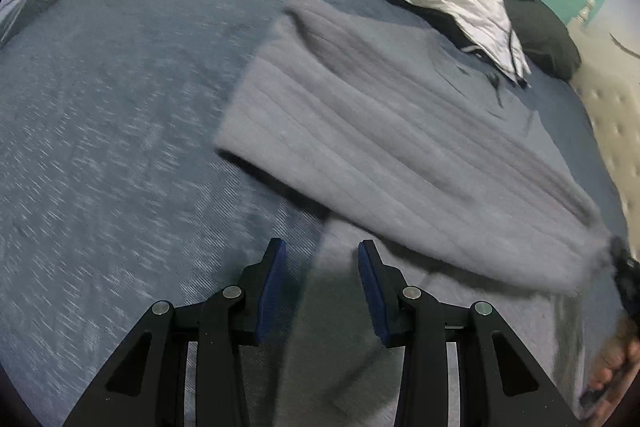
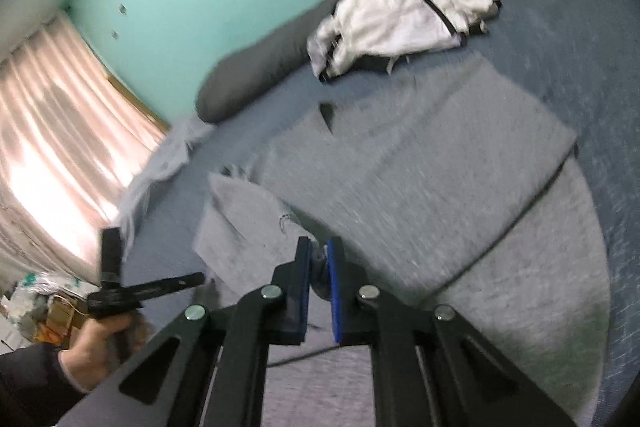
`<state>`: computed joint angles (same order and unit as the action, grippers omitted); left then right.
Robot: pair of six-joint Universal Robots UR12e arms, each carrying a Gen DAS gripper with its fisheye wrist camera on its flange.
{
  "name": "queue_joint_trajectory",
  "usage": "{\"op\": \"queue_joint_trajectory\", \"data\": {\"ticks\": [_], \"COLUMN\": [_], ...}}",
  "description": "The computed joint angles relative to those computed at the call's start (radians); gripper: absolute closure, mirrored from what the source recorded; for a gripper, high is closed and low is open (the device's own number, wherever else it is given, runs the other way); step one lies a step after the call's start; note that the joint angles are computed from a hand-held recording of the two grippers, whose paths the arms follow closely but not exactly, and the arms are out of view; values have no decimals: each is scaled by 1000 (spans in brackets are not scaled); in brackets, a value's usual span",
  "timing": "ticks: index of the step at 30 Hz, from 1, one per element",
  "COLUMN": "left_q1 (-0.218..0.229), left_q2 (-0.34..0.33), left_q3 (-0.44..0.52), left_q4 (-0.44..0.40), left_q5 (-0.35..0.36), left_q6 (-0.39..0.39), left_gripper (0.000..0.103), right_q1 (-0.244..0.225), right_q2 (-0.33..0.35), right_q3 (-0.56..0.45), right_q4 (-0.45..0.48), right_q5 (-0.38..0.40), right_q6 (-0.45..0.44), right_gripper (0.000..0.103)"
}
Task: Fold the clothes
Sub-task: 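Grasp the folded sleeve cuff with the right gripper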
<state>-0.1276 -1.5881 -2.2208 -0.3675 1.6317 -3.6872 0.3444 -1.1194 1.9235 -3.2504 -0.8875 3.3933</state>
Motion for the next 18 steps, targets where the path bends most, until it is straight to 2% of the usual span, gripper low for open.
{"op": "queue_joint_trajectory", "data": {"ticks": [8,18], "left_q1": [1,-5], "left_q2": [-51,-100], "left_q3": [33,95], "left_q4": [-8,-36], "left_q5": [26,47], "left_q6": [26,75], "left_gripper": [62,62], "right_q1": [-53,-85], "right_q2": [-59,-106], "right_q3": [51,89], "right_q4": [-54,-6], "right_q5": [6,-54], "right_q6": [73,95], "right_gripper": [95,95]}}
